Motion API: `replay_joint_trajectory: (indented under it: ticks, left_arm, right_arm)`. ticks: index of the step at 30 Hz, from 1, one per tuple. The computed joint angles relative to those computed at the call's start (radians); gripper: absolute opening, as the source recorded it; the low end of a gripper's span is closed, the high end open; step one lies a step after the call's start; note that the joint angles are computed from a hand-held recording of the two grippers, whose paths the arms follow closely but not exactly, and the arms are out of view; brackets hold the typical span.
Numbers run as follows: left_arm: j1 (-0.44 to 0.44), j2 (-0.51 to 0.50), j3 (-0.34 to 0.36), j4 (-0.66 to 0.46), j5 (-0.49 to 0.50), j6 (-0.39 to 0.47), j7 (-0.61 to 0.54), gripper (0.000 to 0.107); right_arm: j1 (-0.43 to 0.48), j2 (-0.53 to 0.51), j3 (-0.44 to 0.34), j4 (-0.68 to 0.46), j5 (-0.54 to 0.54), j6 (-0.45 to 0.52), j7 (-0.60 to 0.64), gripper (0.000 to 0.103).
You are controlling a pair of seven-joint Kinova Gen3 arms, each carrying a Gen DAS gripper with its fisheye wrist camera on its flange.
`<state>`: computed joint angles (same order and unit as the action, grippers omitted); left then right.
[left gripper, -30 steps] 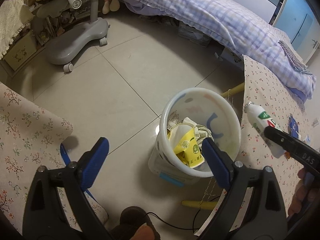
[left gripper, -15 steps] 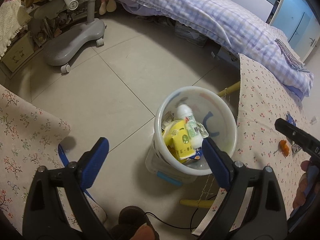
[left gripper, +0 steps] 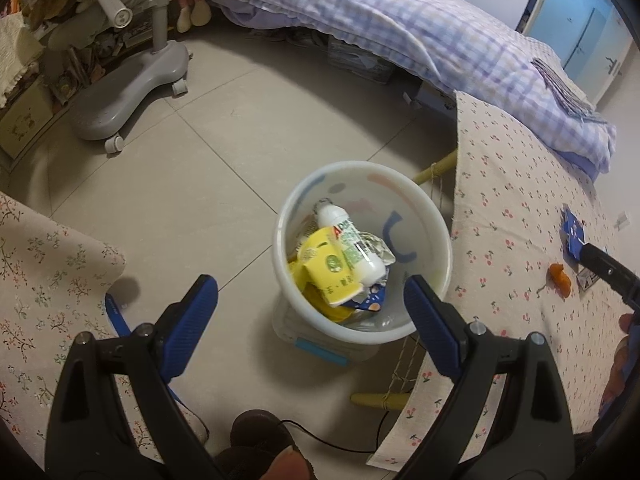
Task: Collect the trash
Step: 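Move both open tools back toward the orange peel and milk carton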
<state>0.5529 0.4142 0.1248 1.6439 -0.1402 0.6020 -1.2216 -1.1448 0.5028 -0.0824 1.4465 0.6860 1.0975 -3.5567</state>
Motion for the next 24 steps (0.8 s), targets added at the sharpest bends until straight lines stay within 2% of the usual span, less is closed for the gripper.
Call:
replay_joint_trajectory:
  ticks: [7,24]
  left_arm:
    - [0.042,0.007,0.009,-0.021,-0.015,0.009,0.009,0.094]
    - [0.217,0.086,0.025,-0.158,-0.073,0.088,0.051,0.094]
  right_arm:
    - [-0.026,-0.087,-0.03,0.136,0.004,0.066,-0.13,0.083]
    - [-0.053,-0.242,-0.203,0.412,-0.059,0.188,-0.468,0.083]
